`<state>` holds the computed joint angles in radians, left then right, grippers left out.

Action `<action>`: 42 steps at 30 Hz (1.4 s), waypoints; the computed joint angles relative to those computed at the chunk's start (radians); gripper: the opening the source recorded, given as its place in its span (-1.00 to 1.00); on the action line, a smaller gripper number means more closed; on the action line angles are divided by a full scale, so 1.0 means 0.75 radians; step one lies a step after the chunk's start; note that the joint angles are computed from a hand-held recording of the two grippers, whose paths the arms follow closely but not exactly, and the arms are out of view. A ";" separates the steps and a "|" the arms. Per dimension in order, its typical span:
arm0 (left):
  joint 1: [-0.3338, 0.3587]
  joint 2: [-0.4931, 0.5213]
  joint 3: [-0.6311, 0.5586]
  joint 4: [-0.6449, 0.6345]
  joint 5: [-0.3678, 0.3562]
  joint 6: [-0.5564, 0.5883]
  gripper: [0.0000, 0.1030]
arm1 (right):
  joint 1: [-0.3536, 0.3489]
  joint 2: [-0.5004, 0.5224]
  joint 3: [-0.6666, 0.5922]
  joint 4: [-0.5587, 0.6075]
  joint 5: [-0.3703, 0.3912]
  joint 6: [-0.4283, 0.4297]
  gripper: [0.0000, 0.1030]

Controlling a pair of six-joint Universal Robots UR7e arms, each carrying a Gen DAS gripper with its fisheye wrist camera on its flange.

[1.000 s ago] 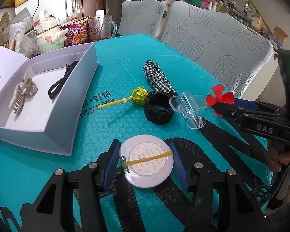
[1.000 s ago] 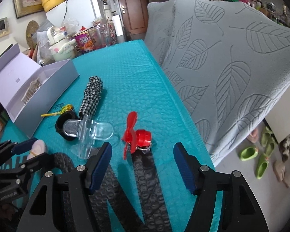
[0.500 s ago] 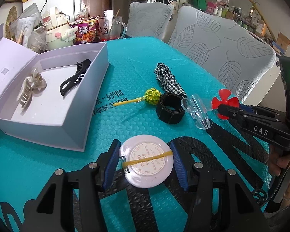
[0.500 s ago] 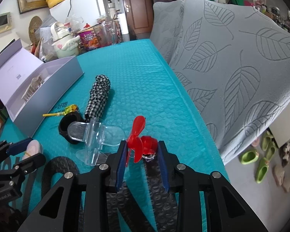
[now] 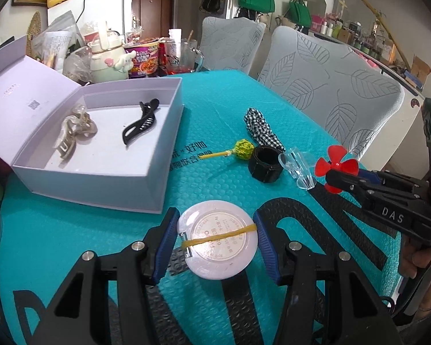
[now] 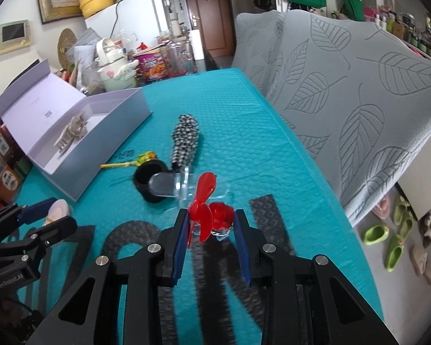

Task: Organize rigid objects
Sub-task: 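Lift the compact with the left tool while the right lifts the red fan, then carry the held compact and red fan over the open white box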

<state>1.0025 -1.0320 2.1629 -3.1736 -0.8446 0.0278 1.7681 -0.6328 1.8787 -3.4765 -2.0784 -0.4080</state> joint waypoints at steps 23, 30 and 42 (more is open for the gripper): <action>-0.036 -0.229 0.145 -0.206 0.206 0.050 0.02 | 0.179 0.076 -0.058 0.166 0.194 -0.051 -0.41; -0.027 -0.280 0.132 -0.274 0.241 0.144 0.02 | 0.221 0.115 -0.135 0.228 0.236 -0.047 -0.40; 0.015 -0.274 -0.010 -0.362 0.179 0.329 0.02 | 0.291 0.162 -0.319 0.296 0.242 -0.102 -0.40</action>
<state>1.0135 -1.2372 2.1554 -3.4453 -0.7104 0.2743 1.9861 -0.5114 1.6395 -3.2542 -1.8969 -0.4845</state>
